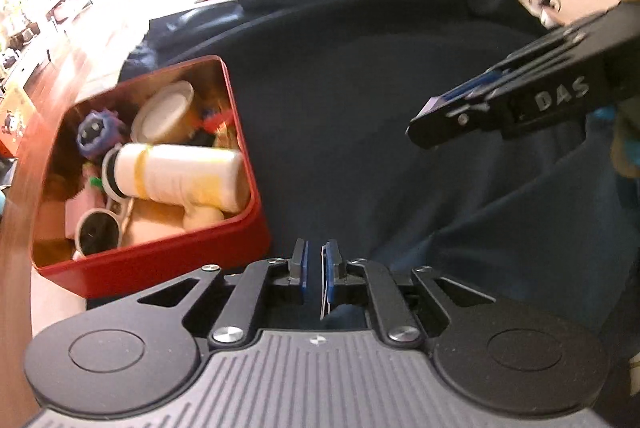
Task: Organize rigid objects
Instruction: 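Carry the eraser in the right tool while the left tool carries the clipper to the tin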
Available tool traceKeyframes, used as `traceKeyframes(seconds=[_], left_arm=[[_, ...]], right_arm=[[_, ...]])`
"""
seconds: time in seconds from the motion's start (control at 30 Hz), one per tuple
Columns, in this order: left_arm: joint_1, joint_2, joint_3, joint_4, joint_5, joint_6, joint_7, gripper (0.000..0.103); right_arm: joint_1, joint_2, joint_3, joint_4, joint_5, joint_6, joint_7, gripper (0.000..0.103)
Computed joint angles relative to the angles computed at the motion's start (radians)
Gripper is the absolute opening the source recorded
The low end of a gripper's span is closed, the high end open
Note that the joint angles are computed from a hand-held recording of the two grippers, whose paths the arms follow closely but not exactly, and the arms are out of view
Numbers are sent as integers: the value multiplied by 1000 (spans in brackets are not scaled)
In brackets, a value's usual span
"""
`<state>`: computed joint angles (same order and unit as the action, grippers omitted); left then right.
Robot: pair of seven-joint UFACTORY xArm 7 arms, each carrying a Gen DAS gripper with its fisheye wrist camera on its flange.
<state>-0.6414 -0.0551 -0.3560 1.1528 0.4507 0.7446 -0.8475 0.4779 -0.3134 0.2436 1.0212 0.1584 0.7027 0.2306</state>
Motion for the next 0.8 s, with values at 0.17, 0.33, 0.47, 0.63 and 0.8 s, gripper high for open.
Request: traceKeyframes(seconds=[0.17,0.33,0.47,0.63,0.8], left_arm=[[-22,77,2,40,61,40,-35,22],[-39,99,27,30,33,8,-62,28],[-49,118,39,42,58,1,-103,29],[-70,129,43,58,100,26,-149,11],[-86,132,46,71,127,57,-210,11]], right_arm=[[7,-14,-12,-25,22,6,-20,36],[12,-40,-35,-58,62,5,-68,36],[12,-59,-54,-82,95,10,-111,36],[8,-73,-70,-99,127,13,-165,36],[1,-76,-76,-105,147,19,-198,36]])
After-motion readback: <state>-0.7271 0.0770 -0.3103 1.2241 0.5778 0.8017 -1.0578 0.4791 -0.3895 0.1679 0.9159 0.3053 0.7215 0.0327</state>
